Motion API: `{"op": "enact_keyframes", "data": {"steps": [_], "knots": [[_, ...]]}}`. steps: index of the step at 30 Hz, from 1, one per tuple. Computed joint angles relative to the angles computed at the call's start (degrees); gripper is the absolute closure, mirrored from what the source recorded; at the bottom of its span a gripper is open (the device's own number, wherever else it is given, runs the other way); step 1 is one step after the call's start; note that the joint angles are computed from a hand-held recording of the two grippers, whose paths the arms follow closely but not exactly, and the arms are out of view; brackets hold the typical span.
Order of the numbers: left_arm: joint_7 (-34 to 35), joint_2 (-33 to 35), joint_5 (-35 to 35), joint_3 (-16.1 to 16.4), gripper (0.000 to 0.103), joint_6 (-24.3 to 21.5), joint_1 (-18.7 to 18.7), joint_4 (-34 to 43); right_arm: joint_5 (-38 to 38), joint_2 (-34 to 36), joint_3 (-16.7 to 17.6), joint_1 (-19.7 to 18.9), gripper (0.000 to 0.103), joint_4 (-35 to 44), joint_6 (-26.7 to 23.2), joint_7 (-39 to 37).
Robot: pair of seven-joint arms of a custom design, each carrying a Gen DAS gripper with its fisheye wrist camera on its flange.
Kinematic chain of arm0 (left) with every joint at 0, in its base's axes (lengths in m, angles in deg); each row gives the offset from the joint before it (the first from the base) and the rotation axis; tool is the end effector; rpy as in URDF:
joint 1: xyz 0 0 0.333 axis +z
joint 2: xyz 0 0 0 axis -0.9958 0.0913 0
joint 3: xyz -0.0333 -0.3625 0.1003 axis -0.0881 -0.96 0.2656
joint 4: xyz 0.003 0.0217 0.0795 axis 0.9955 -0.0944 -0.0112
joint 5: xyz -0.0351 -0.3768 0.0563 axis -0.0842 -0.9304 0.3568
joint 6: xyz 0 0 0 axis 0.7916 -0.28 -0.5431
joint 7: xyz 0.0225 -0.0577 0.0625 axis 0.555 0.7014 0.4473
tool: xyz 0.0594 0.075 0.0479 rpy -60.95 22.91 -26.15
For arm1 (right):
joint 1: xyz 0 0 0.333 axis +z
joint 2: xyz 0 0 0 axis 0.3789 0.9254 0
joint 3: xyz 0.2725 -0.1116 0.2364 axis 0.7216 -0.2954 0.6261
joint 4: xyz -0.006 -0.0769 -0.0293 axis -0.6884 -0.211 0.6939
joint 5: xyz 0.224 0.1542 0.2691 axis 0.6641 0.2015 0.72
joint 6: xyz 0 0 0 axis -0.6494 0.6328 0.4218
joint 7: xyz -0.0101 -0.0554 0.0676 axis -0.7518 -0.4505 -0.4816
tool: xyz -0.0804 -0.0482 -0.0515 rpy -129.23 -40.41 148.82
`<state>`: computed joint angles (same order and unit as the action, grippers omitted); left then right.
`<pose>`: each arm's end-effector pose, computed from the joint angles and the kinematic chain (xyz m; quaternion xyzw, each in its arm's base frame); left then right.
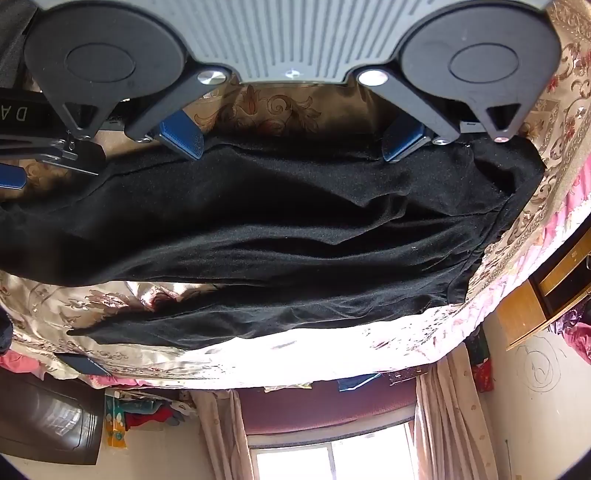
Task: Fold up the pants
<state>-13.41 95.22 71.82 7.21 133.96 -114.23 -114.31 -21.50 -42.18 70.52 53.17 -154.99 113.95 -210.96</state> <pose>0.5549 -0.3130 0.4076 -0.3930 0.8215 -0.3419 0.2317 0.4483 0.3364 0.3906 -0.4109 0.8081 -0.3241 0.2705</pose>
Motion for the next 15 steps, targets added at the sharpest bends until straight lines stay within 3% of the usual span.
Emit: {"op": "enact_keyframes", "data": {"steps": [15], "knots": [[1.6,0.2,-1.5,-0.6,0.0,0.7,0.6,-0.6,0.0,0.1,-0.1,-0.1,0.002,0.0,0.4,0.2]]}}
